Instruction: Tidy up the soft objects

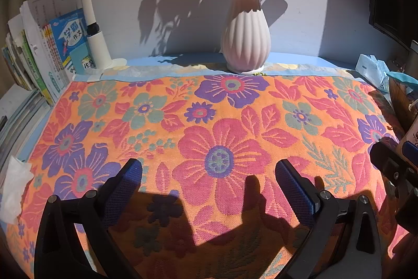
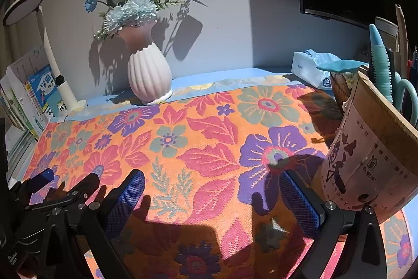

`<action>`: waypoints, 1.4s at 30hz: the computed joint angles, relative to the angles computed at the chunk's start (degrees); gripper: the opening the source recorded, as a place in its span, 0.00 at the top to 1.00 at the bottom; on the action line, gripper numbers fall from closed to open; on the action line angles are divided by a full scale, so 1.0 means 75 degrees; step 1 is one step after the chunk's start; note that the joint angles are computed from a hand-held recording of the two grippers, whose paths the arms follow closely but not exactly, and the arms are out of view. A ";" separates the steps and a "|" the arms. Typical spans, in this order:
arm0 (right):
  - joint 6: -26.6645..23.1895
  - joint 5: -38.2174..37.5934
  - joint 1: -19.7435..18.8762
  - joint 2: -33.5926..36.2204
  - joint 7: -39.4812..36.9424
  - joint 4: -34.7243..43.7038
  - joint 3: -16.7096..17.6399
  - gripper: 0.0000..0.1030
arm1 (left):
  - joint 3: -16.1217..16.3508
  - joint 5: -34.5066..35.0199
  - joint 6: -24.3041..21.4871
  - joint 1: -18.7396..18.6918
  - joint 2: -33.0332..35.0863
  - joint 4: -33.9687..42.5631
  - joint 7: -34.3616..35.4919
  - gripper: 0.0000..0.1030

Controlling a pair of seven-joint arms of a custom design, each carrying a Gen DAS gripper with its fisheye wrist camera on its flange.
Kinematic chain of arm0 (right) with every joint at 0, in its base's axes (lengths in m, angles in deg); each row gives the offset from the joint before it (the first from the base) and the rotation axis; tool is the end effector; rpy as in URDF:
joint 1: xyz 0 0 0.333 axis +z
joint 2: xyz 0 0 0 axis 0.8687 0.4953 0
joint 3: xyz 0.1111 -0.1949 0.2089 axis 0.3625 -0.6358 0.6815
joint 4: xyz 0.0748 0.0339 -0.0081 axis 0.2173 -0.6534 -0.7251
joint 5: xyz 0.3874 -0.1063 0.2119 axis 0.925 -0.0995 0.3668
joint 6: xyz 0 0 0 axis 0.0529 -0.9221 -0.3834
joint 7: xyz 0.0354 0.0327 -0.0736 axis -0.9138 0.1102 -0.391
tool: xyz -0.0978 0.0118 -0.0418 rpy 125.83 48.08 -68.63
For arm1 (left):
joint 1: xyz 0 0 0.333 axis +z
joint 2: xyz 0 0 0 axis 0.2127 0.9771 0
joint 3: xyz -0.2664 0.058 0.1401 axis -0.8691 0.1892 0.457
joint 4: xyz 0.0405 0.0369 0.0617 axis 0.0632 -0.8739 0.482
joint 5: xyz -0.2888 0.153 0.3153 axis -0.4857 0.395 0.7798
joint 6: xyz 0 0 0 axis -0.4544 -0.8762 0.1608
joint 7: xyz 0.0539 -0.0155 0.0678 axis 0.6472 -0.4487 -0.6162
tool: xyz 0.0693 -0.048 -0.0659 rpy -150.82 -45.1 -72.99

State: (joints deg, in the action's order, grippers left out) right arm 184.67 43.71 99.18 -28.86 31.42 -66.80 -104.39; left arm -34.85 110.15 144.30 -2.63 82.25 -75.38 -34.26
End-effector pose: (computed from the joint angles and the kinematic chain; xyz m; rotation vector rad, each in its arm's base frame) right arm 0.6605 0.1846 0.3621 -1.6430 1.6046 -0.6669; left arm 0.6603 -0.2414 0.3281 -1.7469 1.5734 -0.6787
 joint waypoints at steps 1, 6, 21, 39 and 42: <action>0.0000 -0.0006 0.0032 0.0006 -0.0004 0.0001 -0.0029 0.00 | 0.0000 0.0004 -0.0004 -0.0005 0.0003 0.0002 -0.0005 0.01; -0.0026 -0.0036 0.0462 0.0075 0.0043 0.0010 -0.0457 0.00 | -0.0009 -0.0030 -0.0016 -0.0010 -0.0006 -0.0012 0.0021 0.01; -0.0078 -0.0195 0.0333 0.0095 0.0155 0.0042 -0.0343 0.00 | 0.0004 -0.0192 0.0072 0.0010 0.0036 0.0017 0.0251 0.01; -0.0132 -0.0383 0.0353 0.0120 0.0317 0.0054 -0.0381 0.00 | 0.0048 -0.0160 -0.0019 -0.0068 0.0045 0.0039 0.0255 0.01; -0.0128 -0.0415 0.0357 0.0112 0.0350 0.0042 -0.0387 0.00 | 0.0153 0.0588 -0.0053 -0.0177 -0.0096 -0.0067 -0.0506 0.01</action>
State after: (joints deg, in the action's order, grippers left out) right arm 183.71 40.59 101.85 -28.02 34.04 -66.48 -107.30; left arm -33.70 114.56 143.91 -3.96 81.52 -75.88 -38.05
